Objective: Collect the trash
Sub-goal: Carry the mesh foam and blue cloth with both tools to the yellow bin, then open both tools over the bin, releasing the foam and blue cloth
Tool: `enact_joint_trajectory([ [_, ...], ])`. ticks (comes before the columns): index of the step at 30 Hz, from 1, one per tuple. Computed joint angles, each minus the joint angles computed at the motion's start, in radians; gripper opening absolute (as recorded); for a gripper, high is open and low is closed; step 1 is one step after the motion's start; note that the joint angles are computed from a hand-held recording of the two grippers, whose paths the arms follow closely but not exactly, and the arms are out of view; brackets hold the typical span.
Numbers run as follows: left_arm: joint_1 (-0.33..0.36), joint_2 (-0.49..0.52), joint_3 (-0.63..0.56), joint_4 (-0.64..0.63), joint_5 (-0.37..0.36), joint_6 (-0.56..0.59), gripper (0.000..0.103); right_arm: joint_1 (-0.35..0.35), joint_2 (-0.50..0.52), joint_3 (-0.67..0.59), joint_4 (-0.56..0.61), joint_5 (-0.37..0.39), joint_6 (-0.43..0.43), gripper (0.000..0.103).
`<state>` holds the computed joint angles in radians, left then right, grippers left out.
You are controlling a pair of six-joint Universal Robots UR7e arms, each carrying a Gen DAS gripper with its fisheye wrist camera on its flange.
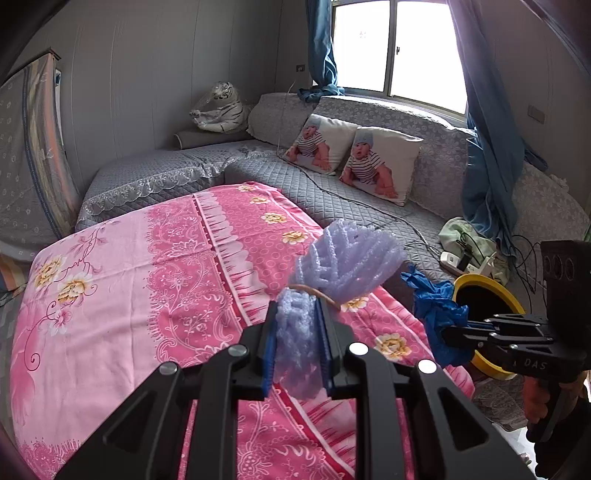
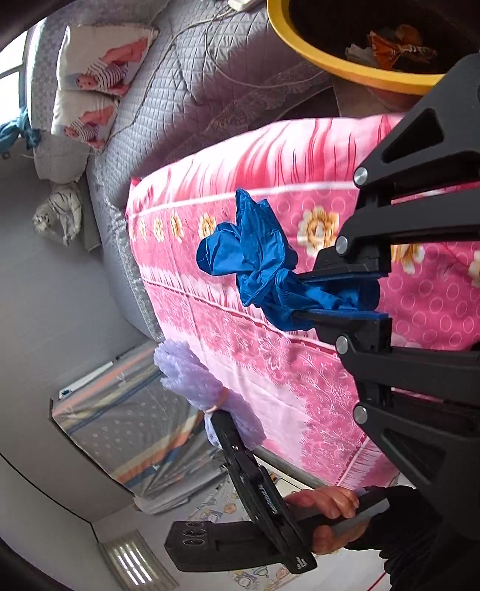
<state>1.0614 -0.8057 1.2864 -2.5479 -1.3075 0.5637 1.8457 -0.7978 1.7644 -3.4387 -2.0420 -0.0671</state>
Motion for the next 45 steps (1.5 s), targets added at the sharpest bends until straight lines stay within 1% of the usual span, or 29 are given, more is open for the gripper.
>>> enact_joint_trajectory([
  [5, -0.034, -0.004, 0.040, -0.023, -0.038, -0.001, 0.018, -0.007, -0.054, 0.077, -0.127, -0.067, -0.008, 0.011],
  [13, -0.080, 0.011, 0.070, -0.038, -0.117, 0.004, 0.018, -0.015, -0.121, 0.172, -0.324, -0.201, -0.062, 0.011],
  [17, -0.106, 0.026, 0.088, -0.079, -0.141, 0.017, 0.018, -0.017, -0.136, 0.212, -0.438, -0.281, -0.097, 0.011],
  [21, -0.133, 0.042, 0.107, -0.107, -0.163, 0.033, 0.018, -0.028, -0.154, 0.249, -0.521, -0.337, -0.111, 0.011],
  [26, -0.160, 0.074, 0.108, -0.098, -0.194, 0.041, 0.018, -0.046, -0.177, 0.290, -0.590, -0.394, -0.124, 0.011],
  [31, -0.185, 0.122, 0.090, -0.045, -0.226, 0.030, 0.019, -0.082, -0.216, 0.343, -0.600, -0.419, -0.070, 0.011],
  [35, -0.202, 0.186, 0.046, 0.029, -0.231, 0.012, 0.019, -0.114, -0.244, 0.388, -0.576, -0.436, 0.003, 0.011],
  [39, -0.208, 0.258, -0.016, 0.123, -0.226, -0.024, 0.019, -0.152, -0.269, 0.429, -0.543, -0.427, 0.076, 0.011],
  [43, -0.214, 0.309, -0.049, 0.164, -0.214, -0.047, 0.019, -0.178, -0.288, 0.463, -0.515, -0.417, 0.128, 0.012],
  [45, -0.214, 0.326, -0.067, 0.194, -0.219, -0.064, 0.019, -0.189, -0.296, 0.474, -0.503, -0.408, 0.150, 0.012],
])
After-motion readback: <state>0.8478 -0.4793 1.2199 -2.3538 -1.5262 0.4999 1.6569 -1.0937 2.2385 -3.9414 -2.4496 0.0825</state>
